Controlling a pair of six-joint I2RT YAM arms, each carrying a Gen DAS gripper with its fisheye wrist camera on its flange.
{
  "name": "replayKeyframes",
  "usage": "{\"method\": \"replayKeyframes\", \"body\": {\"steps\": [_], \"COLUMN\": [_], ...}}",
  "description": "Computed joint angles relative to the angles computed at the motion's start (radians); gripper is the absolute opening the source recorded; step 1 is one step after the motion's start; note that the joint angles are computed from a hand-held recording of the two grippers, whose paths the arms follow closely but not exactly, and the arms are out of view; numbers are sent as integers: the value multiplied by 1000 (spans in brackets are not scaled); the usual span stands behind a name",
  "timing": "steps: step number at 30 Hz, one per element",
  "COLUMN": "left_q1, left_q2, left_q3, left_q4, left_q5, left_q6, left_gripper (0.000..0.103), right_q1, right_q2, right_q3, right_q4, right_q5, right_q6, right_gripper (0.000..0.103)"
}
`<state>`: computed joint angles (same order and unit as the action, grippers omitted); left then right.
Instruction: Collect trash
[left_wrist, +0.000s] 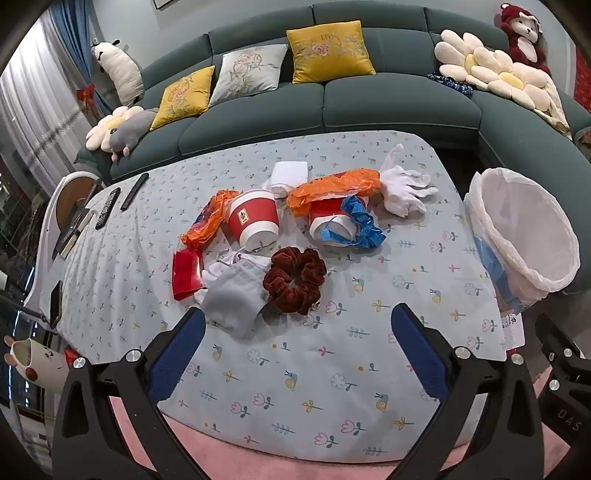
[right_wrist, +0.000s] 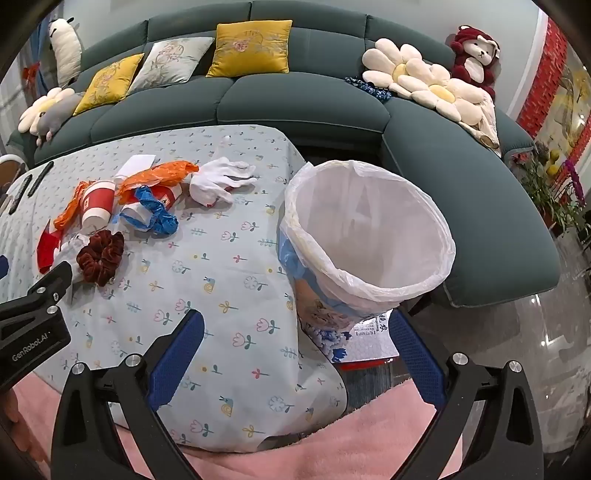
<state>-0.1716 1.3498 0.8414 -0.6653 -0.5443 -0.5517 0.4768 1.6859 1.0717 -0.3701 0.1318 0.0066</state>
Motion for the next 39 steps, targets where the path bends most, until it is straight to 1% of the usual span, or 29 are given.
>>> {"method": "replayKeyframes", "body": {"steps": [5,13,14,21,28,30,39], "left_q1": [-2,42,17,-10,-41,-28,-43], "left_q2": [2,-37,-36,-59,-72,-73,-75], "left_q3": [1,21,13,10,5,14,23], "left_q4": [0,-89,-93,-109,-119,-118,-134], "left_q5": [-9,14,-9,-54,-77,-77,-94], "left_q6": [-2,-34,-72,-96,-119,-101,-107], "left_gripper": [96,96,96,96,96,96,96], "right_q1": [-3,12,15,19,24,26,11], "right_q2": [1,-25,-27,-48,-68,-76,-87], "right_q3": [14,9,10,-5,-14,-20,-17], "right_q4": [-10,-30,-34,-29,-32,-29,-34], "right_q5": [-10,-6,-5,-4,-1,2,-11], "right_q6": [-9,-29,-28,-26,-23,-22,-4], "right_gripper": [96,96,96,96,96,96,96]}}
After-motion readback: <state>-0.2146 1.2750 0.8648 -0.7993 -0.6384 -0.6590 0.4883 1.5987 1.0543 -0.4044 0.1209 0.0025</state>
